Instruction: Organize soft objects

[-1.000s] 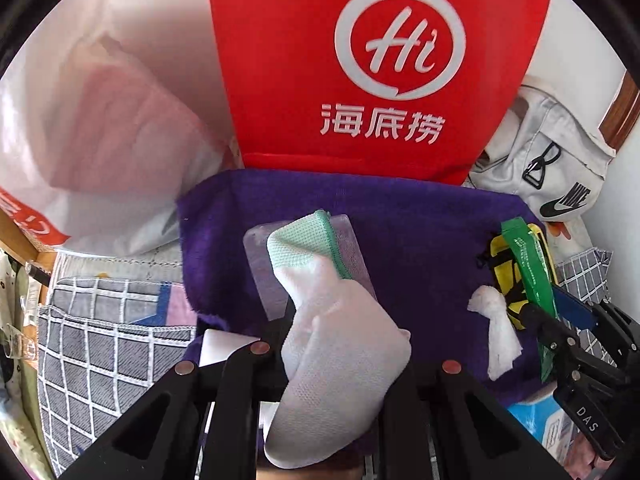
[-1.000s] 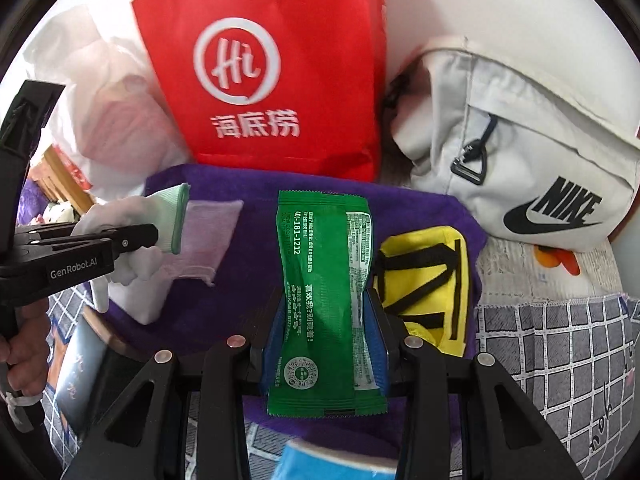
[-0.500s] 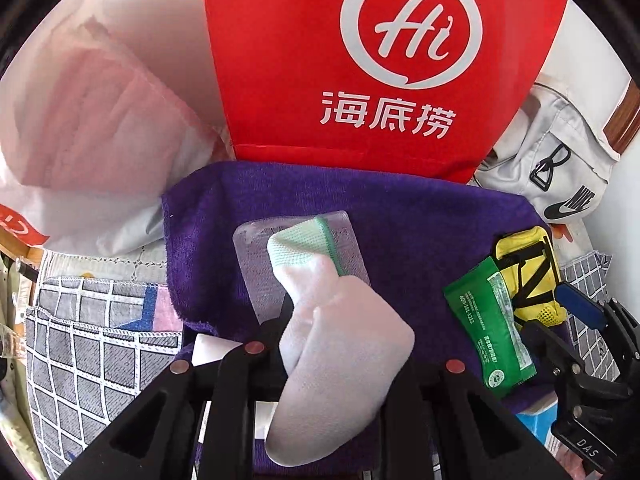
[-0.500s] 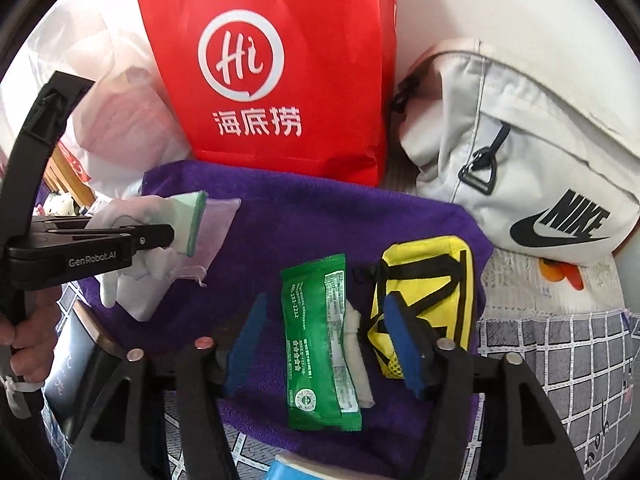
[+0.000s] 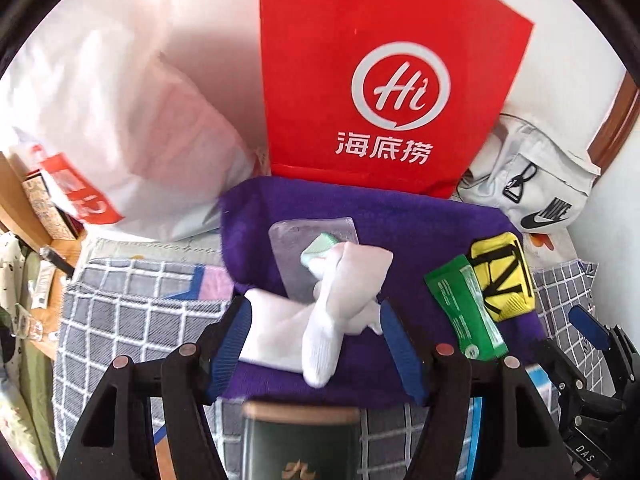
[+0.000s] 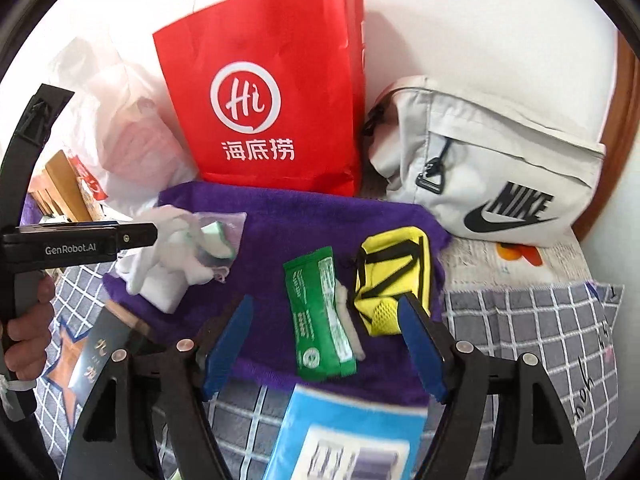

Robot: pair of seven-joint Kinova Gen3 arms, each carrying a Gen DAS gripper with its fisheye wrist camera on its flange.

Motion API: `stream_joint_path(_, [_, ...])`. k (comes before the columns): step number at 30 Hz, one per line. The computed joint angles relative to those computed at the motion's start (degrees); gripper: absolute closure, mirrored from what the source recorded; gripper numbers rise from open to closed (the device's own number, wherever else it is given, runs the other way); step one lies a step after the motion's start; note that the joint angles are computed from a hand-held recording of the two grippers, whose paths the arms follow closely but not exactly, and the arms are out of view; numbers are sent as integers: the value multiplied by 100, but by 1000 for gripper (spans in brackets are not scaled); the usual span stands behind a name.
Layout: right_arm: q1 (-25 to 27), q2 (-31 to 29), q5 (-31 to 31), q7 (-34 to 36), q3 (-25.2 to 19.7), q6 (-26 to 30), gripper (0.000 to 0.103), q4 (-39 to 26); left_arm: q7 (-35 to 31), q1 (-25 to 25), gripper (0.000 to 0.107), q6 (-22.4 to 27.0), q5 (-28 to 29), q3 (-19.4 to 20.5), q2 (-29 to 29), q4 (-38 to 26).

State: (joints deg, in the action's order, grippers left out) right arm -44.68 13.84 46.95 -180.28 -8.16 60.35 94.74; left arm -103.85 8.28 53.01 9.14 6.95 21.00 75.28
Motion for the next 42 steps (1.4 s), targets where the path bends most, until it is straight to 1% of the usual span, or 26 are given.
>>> stream_joint_path(3, [-167,-99,-36,-183,-98,214,29,37,-46,-40,43,-55,25,-7,-265,249])
stream_joint_path(6, [-364,-257,2,-506,-250,379,29,137,-282,-240,42,-90,258,9,-655,630])
stream_joint_path(9, [-569,-370,53,-820,-439,637,29,176,-418,-305,41,-113,389,-20,-962,941])
stream_joint_path(13, [-955,-332,78,-1108,-694,1207,29,27,-814,-439,41,-182,619,-110,-1499,1492])
stream_joint_path(16, [-1206,-275,101,-1346,-793,1399,29,-18,-1095,-512,40,-215,761,-226,-1823,1860])
stream_joint_path(18, [-1384,-242,134,-1574,-844,1452,29,5,-1258,-572,40,-143,847,-326,-1966,2039])
stream_joint_path(20, [-1528,-204,157,-1828,-880,1395,29,54,-1441,-668,40,-18,993,-445,-2062,2187])
stream_joint_path(23, [-1666,-183,176,-2117,-914,1165,29,160,-1556,-823,40,53,1078,-562,-2232,2394])
stream_joint_path(24, [-1732,-146,193,-2158,-927,1167,29,146,-1730,-868,40,96,1230,-692,-2316,2489])
stream_joint_path(28, [-2074,98,275,-2217,-930,1302,31,-27,-2099,-1064,40,222,1534,-918,-2513,2746])
stream_joint_path(29, [-2117,109,281,-2259,-911,1236,33,-10,-2133,-1092,40,218,1537,-940,-2555,2809])
stream_joint_path(31, [-2160,141,252,-2319,-890,1025,41,28,-2238,-1155,40,194,1576,-1015,-2630,2960])
stream_joint_path(32, [-2173,173,220,-2304,-872,966,42,18,-2264,-1180,40,191,1586,-1040,-2642,3002])
stream_joint_path(34, [-2194,264,158,-2262,-831,836,52,-3,-2280,-1234,40,114,1576,-1080,-2689,3141])
stream_joint_path(37, [-2212,346,115,-2302,-757,522,62,70,-2418,-1288,40,-32,1610,-1140,-2720,3330])
stream_joint_path(42, [-2196,553,-39,-2191,-602,164,62,36,-2528,-1333,40,-126,1546,-1122,-2601,3458])
